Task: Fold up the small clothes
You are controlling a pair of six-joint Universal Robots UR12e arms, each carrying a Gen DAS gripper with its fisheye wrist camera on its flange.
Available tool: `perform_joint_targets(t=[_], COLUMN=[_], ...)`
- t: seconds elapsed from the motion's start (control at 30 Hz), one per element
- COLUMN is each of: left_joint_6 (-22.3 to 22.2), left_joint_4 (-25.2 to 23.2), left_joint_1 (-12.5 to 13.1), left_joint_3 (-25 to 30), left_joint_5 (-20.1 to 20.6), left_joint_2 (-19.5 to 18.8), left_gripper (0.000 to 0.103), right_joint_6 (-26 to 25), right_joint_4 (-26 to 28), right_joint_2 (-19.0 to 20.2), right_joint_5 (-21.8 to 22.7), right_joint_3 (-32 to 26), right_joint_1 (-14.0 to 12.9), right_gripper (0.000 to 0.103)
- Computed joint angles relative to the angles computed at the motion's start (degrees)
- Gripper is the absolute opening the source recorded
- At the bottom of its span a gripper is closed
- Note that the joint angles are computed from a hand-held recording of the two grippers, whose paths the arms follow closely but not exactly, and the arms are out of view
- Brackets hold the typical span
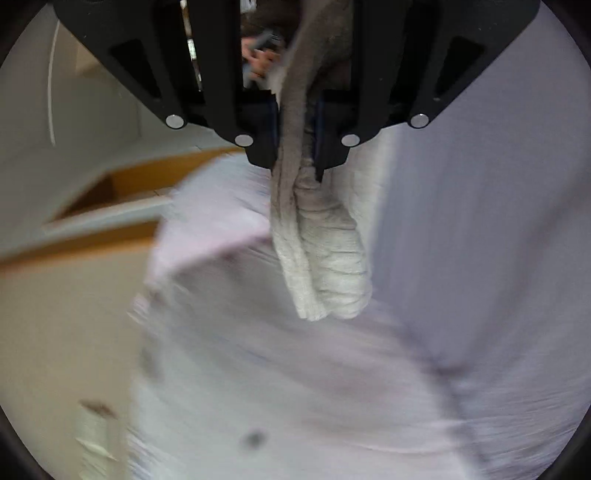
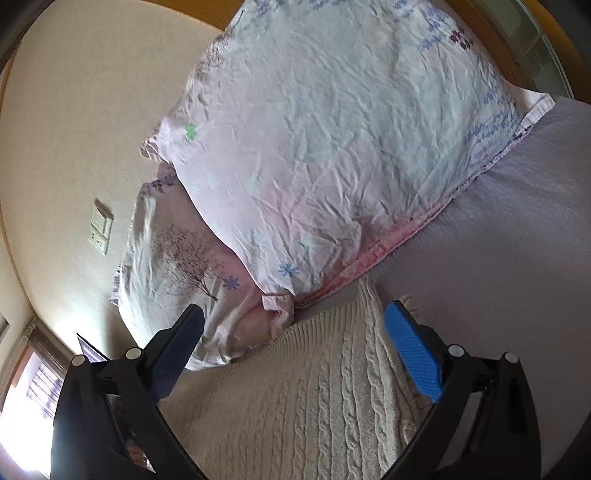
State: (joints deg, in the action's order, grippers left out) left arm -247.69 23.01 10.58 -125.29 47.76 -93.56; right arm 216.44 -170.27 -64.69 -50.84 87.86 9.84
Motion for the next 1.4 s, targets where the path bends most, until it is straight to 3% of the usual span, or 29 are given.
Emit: perform_joint_targets(t=[0.13,0.27,0.37,0.43,0.47,0.5,0.53,0.57,0.6,0.67,0.7,0.77,0.87,1.0,1.07,1.13,1.17,1.2,1.23,1.3,1.4], left_joint_6=[-1.9,-7.3,-12.6,-13.5,-10.3,-4.8,1.2,7.2,13.2,25.2,28.7,29.8,30.1,32.2,32.2,31.3,30.0,28.8,28.4,27.6,28.7], left_joint_4=[5.0,8.9,7.6,7.9,6.1,3.9,0.7,-4.1,-9.8,-21.7,-26.4,-30.4,-35.0,-39.3,-38.5,-37.1,-36.0,-34.3,-33.7,-32.6,-28.9], left_joint_1=[-5.9,-13.5,-17.0,-17.7,-17.5,-17.2,-16.9,-16.8,-16.7,-17.0,-16.9,-16.7,-15.5,-16.6,-17.1,-17.1,-16.9,-16.6,-16.3,-15.5,-12.9], left_joint_3=[8.1,20.6,27.9,30.2,29.6,27.7,25.5,23.6,20.3,16.6,15.8,15.2,13.9,14.6,14.6,14.5,14.3,14.0,13.8,13.5,10.9], left_joint_5=[-3.0,-4.3,-6.2,-9.3,-9.5,-8.5,-5.9,-2.6,3.0,14.7,17.9,18.9,16.7,17.6,17.9,17.0,15.6,14.5,14.0,11.7,6.2], left_joint_2=[-4.9,-15.3,-21.9,-23.8,-23.0,-20.9,-18.6,-16.3,-12.4,-6.6,-5.1,-4.5,-4.3,-5.3,-5.9,-6.8,-7.4,-7.6,-7.7,-7.6,-5.5], left_gripper=[0.013,0.015,0.028,0.028,0.029,0.037,0.042,0.054,0.062,0.067,0.068,0.069,0.071,0.072,0.075,0.076,0.076,0.073,0.068,0.045,0.037], right_joint_6=[0.9,0.6,-1.6,-2.1,-2.6,-3.2,-3.8,-4.4,-6.2,-9.5,-11.6,-13.9,-18.3,-20.6,-21.5,-22.5,-22.7,-22.5,-22.2,-21.0,-20.2], right_joint_4=[-2.4,-3.5,0.4,3.7,6.4,8.6,10.7,12.9,17.5,24.2,29.2,33.8,39.3,38.7,38.9,39.4,39.7,39.4,39.4,37.8,33.9], right_joint_2=[-0.5,-1.3,-1.7,-1.6,-1.4,-1.3,-1.1,-0.8,-0.6,-0.3,0.0,0.2,0.6,0.4,0.5,0.6,0.7,0.8,1.0,1.1,1.2], right_joint_5=[-1.6,-6.0,-8.6,-7.6,-5.9,-4.6,-2.9,-1.1,0.6,1.9,2.3,2.7,2.7,1.5,1.4,-0.1,0.0,0.8,3.7,6.3,11.8], right_joint_3=[0.5,1.1,1.1,0.5,0.0,-0.5,-1.0,-1.5,-2.5,-3.7,-4.8,-5.5,-6.6,-6.3,-6.4,-6.8,-7.0,-6.7,-6.4,-5.8,-4.7], right_joint_1=[-0.4,-0.9,-1.3,-1.7,-2.0,-2.2,-2.4,-2.6,-2.6,-2.6,-2.4,-2.2,-1.3,-0.6,-0.3,0.1,0.1,-0.1,-0.5,-0.8,-0.9], right_gripper=[0.1,0.1,0.1,0.1,0.1,0.1,0.1,0.1,0.1,0.1,0.1,0.1,0.1,0.099,0.088,0.067,0.065,0.05,0.042,0.04,0.036])
